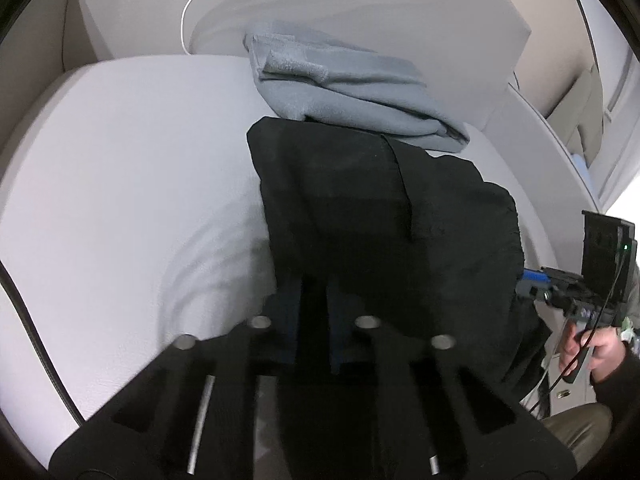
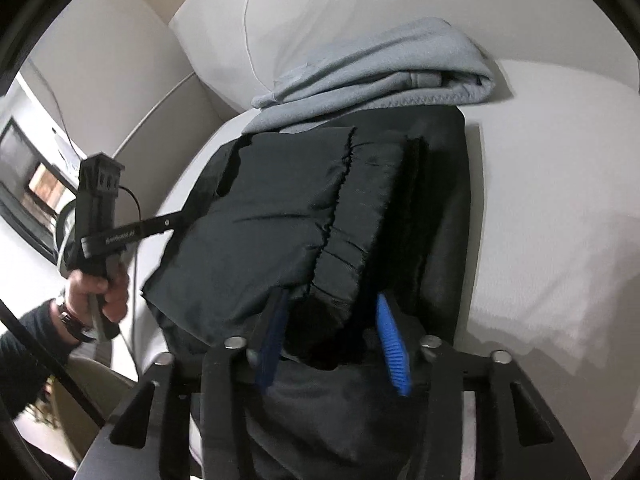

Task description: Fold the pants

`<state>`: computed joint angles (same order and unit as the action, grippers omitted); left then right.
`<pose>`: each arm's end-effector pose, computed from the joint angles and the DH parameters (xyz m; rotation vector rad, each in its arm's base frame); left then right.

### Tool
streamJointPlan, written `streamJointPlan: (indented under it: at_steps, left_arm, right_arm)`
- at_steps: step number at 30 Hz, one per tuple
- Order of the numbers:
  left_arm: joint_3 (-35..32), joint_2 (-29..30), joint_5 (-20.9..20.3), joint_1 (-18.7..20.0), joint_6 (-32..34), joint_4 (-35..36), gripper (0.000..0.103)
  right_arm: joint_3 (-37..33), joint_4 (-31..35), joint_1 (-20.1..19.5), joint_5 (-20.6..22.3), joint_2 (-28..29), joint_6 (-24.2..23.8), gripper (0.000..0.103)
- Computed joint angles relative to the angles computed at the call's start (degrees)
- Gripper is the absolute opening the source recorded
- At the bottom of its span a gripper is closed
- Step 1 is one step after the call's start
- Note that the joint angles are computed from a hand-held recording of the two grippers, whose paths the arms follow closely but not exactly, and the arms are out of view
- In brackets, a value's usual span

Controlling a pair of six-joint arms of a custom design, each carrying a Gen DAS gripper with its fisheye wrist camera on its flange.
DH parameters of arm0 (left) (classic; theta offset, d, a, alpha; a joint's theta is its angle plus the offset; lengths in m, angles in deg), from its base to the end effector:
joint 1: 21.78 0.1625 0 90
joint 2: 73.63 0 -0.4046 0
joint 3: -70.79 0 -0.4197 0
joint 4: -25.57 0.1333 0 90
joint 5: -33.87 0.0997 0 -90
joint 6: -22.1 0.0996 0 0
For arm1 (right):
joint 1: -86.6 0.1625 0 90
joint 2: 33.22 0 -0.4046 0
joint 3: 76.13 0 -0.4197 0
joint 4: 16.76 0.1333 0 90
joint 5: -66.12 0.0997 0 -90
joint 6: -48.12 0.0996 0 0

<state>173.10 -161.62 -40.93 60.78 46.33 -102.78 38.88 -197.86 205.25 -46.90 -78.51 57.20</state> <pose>0.0867 -0.5671 0.4159 0.6809 2.6891 -0.5298 0.3496 -0.4430 0.0073 0.3702 -2.7803 0.6852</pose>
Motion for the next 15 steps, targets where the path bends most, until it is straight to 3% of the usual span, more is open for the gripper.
streamJointPlan:
  at_steps: [1,4,11,15]
  left_arm:
    - [0.2,-0.3,-0.3,0.0,0.4,-0.5,0.002]
    - [0.3,-1.2,-0.7,0.1,0.6,-1.2,0.001]
    - [1.6,-3.5,0.3,-0.2,1.4,-0.3,0.001]
    - [4.3,-4.4,3.1,-0.7,3.2,-2.2,0.002]
  right_arm:
    - [-0.1,-0.4,0.0,0.1,0.1,0.1,0.016]
    - [0.9,-3.0,-0.7,1.9,-0.1,0.0,0.009]
    - [1.5,-3.1,-0.4,2.1,-0.3,-1.2,0.007]
    - [2.8,-4.5,-1.4,3.0,-0.1,-1.0,0.006]
